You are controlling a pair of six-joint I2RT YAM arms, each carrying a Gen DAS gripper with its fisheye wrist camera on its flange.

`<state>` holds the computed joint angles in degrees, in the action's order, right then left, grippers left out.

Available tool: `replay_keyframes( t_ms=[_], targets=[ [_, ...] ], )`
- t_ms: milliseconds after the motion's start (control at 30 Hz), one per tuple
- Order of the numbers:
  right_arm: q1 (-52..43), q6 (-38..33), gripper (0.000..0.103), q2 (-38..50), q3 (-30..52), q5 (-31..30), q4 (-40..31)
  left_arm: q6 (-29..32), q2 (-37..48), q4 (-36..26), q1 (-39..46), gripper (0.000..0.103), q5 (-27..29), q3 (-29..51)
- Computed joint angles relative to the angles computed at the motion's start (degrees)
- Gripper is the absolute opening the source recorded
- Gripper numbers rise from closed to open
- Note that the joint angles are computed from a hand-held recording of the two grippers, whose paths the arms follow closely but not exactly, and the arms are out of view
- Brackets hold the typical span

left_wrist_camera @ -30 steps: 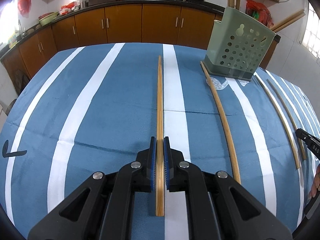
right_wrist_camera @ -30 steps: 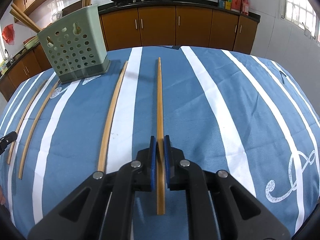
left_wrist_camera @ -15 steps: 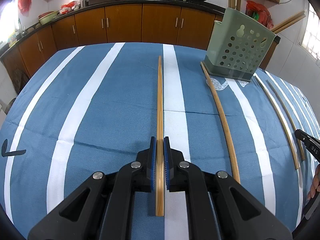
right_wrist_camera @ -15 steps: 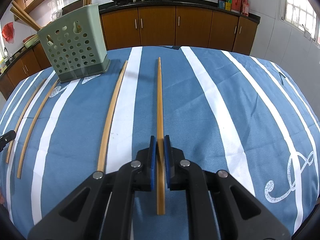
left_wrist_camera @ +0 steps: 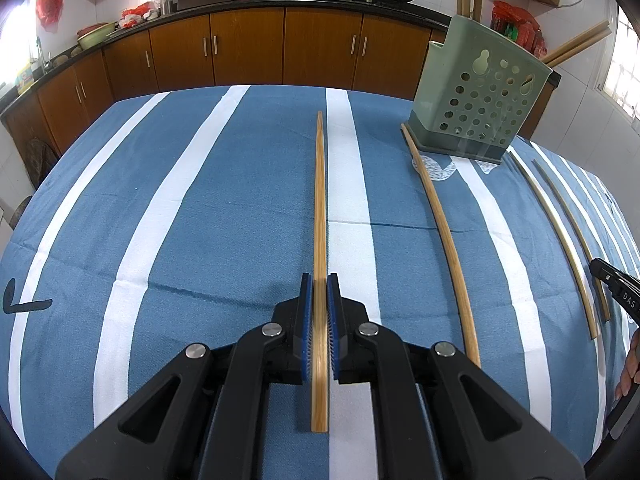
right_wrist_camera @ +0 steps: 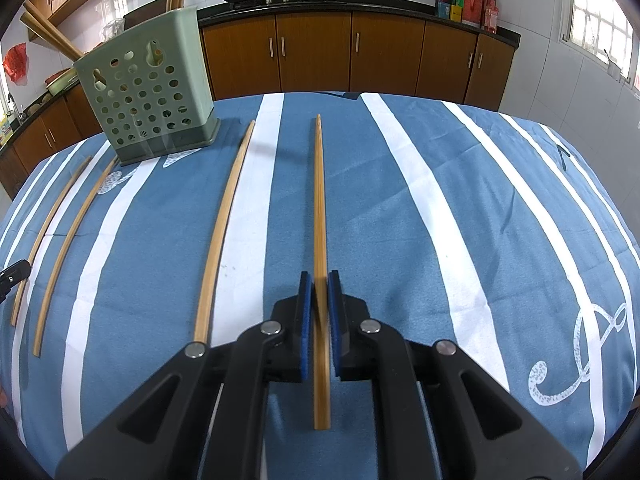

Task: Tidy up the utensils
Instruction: 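Hold the grasped chopsticks in both tools on the cloth, then lift both held chopsticks and carry them over the green holder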

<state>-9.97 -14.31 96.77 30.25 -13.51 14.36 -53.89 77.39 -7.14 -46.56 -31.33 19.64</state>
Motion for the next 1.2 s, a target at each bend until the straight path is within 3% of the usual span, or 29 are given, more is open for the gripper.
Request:
replay_keyframes(
  t_ms=[467,833,933,1200],
  targets=[
    [0.2,0.2,0.01,0.1,0.0,0.1,0.2,-0.2,0.2,0.0,-0.1,0.008,-0.1,0.1],
    [-3.3,0.3,0.008,-0.3,-0.5,-5.4,-1.1,-1.3,0.5,-1.7,-1.7,0.008,-1.1,0.7],
    [-4.1,0.4,0.008,-1.7,-1.5,-6.0,-0.7,-1.6,-0.4,-3.4,-2.8,0.008,-1.4,1.1],
    [-8.4,1.0,0.008,-13.4,-3.6,-11.9,-4.2,-4.5,-10.7,-15.0,-9.2,0.008,-9.8,3.9]
  ],
)
